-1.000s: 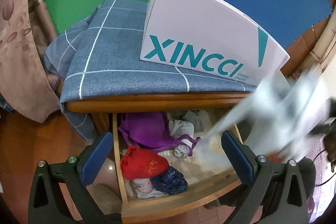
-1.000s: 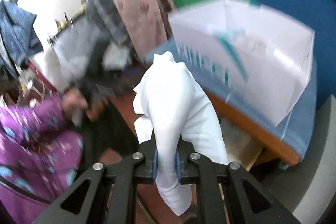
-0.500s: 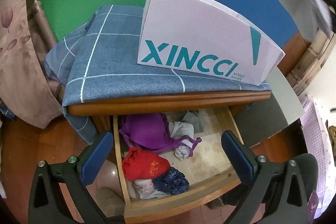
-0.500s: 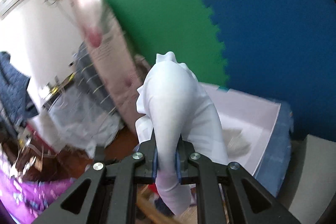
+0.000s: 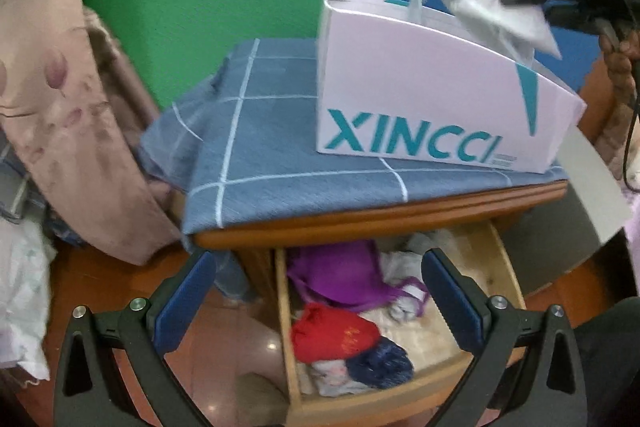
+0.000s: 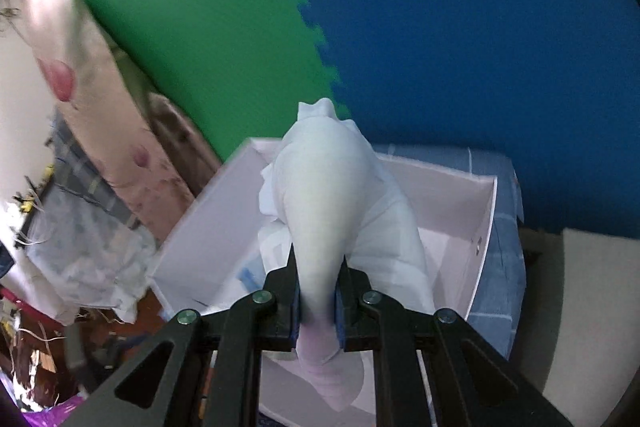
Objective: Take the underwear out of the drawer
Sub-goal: 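Lift the white bra with the right gripper and carry it over the box, then open the right gripper to drop the white bra into the box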
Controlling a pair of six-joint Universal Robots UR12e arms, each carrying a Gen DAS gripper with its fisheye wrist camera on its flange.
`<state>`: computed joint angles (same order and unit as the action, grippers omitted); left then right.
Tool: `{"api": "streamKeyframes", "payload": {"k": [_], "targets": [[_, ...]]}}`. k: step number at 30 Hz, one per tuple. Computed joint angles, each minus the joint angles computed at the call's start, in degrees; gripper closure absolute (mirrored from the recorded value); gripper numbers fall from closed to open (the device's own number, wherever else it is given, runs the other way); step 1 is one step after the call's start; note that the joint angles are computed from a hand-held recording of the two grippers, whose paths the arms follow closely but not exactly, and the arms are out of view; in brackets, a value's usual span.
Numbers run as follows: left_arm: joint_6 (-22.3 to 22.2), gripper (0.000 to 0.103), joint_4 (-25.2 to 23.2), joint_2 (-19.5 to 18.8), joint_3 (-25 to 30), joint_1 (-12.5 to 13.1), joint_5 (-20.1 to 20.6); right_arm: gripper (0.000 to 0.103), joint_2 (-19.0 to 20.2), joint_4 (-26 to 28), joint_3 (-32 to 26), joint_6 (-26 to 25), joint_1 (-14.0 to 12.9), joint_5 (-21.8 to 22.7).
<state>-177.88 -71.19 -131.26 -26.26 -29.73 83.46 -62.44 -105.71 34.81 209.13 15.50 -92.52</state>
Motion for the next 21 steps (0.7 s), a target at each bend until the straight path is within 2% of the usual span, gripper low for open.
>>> {"api": "streamKeyframes", "payload": {"k": [4, 9, 12, 16, 21], "targets": [[-0.5, 0.001, -2.1, -0.6, 1.3, 0.6, -3.1, 0.091, 0.7, 4.7, 0.0, 1.1, 0.2, -2.3], [-2.5, 0.001, -0.4, -0.1, 0.3, 1.1, -4.1, 0.091, 1.9, 11.1, -1.5, 0.6, 0.0, -4.5], [-3.1, 0.001, -0.6, -0.3, 0.7, 0.9, -3.0, 0.091, 3.6, 14.8, -4.7, -0.8, 0.0, -4.6], [-2.7, 0.001, -0.6, -0.4, 0.9, 0.5, -0.4, 0.090, 8.0, 22.8, -12.5, -1.9, 0.3, -5.5], [-2.4, 0.001, -0.5, -0.4, 0.9, 0.4, 0.5, 0.086, 9.9, 26.5, -16.2, -2.7, 0.5, -5.2]]}}
